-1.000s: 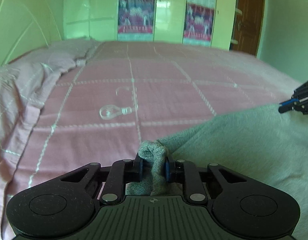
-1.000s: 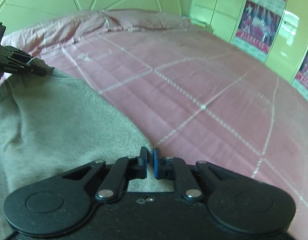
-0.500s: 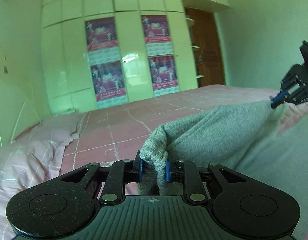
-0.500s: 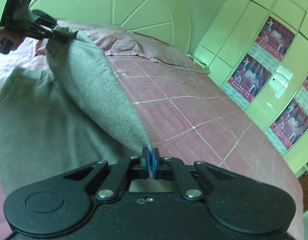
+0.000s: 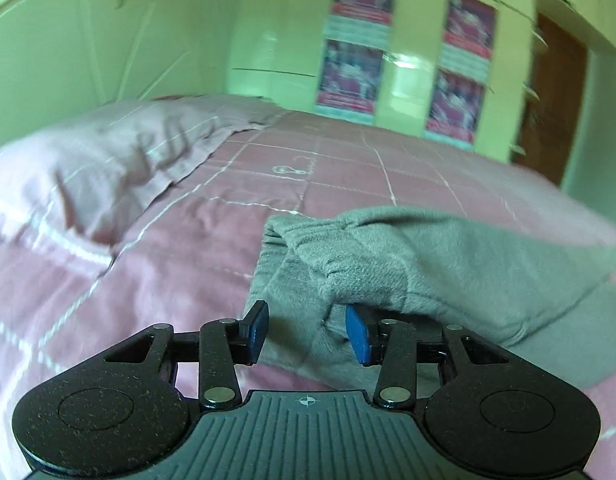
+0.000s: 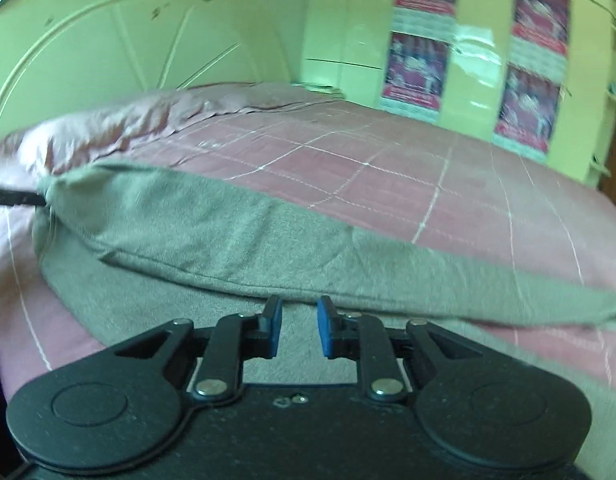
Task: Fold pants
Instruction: 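Lift the waistband with both tools and fold it over toward the pant cuffs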
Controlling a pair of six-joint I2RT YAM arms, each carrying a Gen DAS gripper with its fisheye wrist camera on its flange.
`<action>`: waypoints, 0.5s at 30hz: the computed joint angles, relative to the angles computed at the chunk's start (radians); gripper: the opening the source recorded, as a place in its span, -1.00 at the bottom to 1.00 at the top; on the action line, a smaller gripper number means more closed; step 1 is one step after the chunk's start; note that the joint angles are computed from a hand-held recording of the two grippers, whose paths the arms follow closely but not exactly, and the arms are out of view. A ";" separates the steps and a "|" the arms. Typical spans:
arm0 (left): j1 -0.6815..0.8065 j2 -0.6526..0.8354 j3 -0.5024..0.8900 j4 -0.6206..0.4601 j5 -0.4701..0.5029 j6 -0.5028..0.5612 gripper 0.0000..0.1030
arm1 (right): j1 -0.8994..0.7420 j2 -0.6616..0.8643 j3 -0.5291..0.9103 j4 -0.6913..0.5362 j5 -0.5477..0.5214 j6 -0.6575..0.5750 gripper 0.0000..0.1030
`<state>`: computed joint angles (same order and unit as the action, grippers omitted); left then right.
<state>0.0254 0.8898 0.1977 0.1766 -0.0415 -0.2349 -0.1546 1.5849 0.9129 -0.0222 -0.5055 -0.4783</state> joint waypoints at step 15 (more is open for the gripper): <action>-0.034 0.410 -0.001 0.469 0.113 -0.652 0.33 | -0.048 0.403 0.278 0.047 -0.113 0.736 -0.33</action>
<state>-0.0083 1.3002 0.1962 0.6459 0.0717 -0.8867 -0.2028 1.9879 1.1906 0.0244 -0.6187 0.2573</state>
